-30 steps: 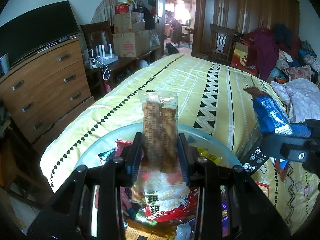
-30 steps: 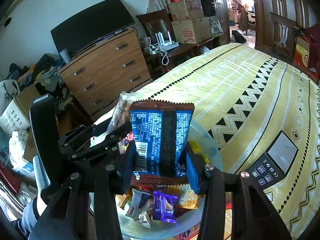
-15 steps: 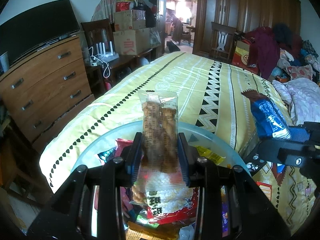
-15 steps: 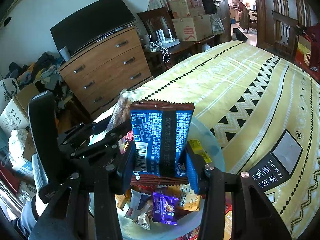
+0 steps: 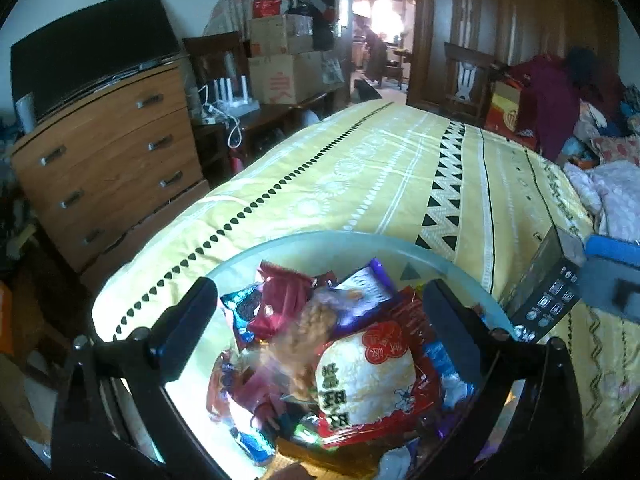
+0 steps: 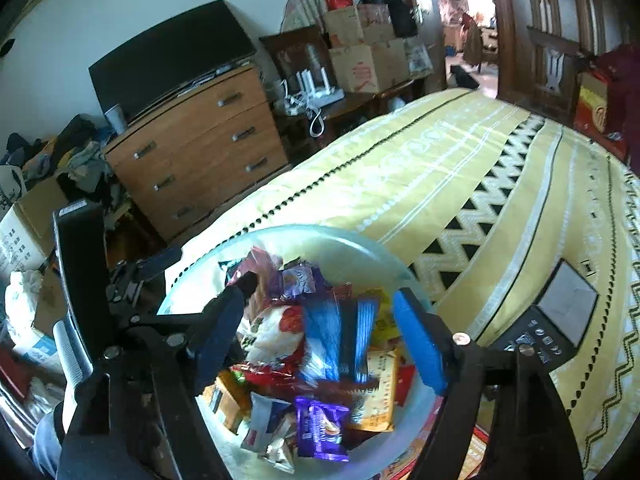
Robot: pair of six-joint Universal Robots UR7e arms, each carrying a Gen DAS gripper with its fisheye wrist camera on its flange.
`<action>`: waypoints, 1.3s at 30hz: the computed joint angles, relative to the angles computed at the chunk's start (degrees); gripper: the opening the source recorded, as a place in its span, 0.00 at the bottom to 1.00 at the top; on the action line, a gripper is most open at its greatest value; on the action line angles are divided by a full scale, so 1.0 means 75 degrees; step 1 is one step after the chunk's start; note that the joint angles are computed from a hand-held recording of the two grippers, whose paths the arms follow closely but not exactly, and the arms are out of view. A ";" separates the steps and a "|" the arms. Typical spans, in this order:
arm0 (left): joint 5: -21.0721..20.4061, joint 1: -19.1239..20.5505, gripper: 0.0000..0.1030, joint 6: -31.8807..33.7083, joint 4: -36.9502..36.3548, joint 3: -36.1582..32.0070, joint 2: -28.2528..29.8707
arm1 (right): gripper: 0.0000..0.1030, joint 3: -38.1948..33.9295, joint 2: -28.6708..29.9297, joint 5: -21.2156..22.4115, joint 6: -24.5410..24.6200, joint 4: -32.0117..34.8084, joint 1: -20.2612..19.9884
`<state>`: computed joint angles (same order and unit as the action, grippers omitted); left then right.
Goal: Organize snacks
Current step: 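Open both tools to drop the packets into the bowl, then move both tools back over the snacks on the bed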
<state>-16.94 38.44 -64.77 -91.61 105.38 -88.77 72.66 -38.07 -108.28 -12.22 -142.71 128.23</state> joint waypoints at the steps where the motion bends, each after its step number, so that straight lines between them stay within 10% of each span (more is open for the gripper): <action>1: 0.0047 -0.0074 1.00 -0.0120 0.0039 0.0004 -0.0009 | 0.78 0.0218 -0.0168 0.0077 0.0049 -0.0202 -0.0009; 5: 0.0374 -0.0783 1.00 0.1222 -0.1538 0.0478 0.0134 | 0.79 0.2415 -0.1632 0.0338 -0.0197 -0.2282 -0.0063; 9: -0.0531 -0.1701 1.00 0.4091 -0.4651 0.0980 0.0925 | 0.84 0.4760 -0.3274 -0.0407 -0.0476 -0.3738 -0.0308; 18: -0.4638 -0.2024 1.00 0.5455 -0.6713 0.1161 0.3359 | 0.84 0.8402 -0.7327 -0.1675 0.0456 -0.2618 -0.2567; 23: -0.5226 -0.1965 1.00 0.5214 -0.6465 0.0995 0.4192 | 0.84 0.8417 -0.8870 -0.1072 0.0401 -0.1957 -0.4613; 31: -0.4950 -0.1863 1.00 0.4625 -0.5985 0.0851 0.4404 | 0.67 0.6628 -0.7811 -0.0377 -0.0153 -0.2218 -0.6545; 35: -0.4832 -0.1755 1.00 0.4491 -0.5665 0.0736 0.4525 | 0.66 0.6030 -0.6902 0.0588 -0.0608 -0.1852 -0.6729; 39: -0.4749 -0.1763 1.00 0.4385 -0.5515 0.0731 0.4528 | 0.66 0.5959 -0.6259 0.0344 -0.0584 -0.1871 -0.6547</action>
